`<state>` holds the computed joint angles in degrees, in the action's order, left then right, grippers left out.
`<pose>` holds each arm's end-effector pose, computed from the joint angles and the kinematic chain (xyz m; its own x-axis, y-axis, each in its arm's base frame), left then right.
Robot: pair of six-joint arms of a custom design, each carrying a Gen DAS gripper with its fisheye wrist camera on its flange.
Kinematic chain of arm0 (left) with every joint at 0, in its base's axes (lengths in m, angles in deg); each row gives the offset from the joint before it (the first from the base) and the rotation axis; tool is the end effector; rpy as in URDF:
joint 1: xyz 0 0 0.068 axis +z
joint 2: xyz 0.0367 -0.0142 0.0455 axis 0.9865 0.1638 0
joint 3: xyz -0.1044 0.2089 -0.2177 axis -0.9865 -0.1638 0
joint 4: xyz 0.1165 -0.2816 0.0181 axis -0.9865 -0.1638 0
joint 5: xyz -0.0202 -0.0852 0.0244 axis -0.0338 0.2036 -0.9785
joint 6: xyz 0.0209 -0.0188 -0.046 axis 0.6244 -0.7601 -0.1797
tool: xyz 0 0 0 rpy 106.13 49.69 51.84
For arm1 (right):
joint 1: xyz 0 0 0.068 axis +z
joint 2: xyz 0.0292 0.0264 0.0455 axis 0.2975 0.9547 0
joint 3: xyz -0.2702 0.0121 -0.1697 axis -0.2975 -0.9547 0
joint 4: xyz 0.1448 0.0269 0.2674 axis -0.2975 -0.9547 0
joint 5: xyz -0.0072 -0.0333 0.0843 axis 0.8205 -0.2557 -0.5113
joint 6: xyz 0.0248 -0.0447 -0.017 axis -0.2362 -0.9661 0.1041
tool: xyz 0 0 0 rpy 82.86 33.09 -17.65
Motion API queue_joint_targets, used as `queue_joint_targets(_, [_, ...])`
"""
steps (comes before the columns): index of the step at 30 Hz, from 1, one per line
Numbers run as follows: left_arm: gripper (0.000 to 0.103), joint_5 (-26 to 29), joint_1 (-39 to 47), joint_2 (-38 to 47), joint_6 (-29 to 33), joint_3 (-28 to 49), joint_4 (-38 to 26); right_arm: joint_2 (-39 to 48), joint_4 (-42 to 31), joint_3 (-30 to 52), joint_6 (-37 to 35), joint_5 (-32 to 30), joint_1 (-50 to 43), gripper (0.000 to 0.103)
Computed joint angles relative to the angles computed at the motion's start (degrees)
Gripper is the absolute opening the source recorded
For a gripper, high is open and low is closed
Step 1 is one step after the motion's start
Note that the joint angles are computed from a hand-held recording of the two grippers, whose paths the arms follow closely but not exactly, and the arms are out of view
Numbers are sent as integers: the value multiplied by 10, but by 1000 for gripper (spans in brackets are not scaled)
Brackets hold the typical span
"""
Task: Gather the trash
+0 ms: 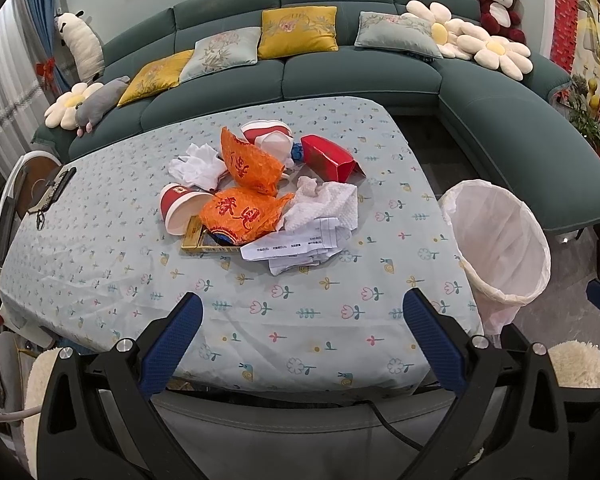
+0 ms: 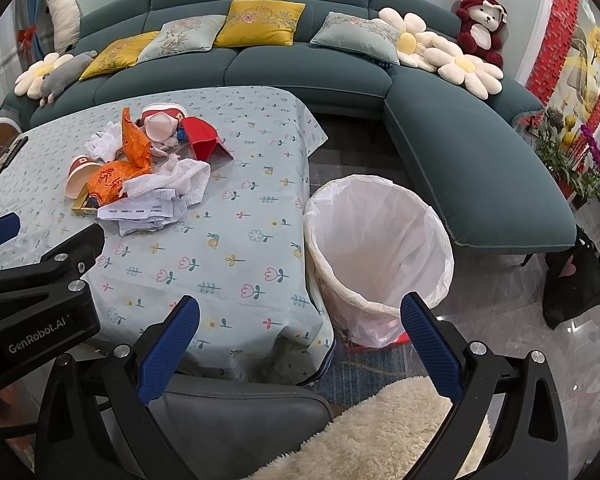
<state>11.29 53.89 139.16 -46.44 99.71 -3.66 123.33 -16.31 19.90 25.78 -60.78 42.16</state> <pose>0.3169 -0.1468 0.1612 -0.7737 0.1464 -0.6164 0.0932 0.9887 0.1178 0.2820 0.1156 0.1435 -0.8119 0.0293 -0.5831 0.1123 0.9879 -0.1067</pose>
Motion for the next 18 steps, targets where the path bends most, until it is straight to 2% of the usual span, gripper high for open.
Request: queue_joint_targets(18, [96, -1, -2, -1, 7, -2, 4, -1, -1, 0, 1, 2, 0, 96])
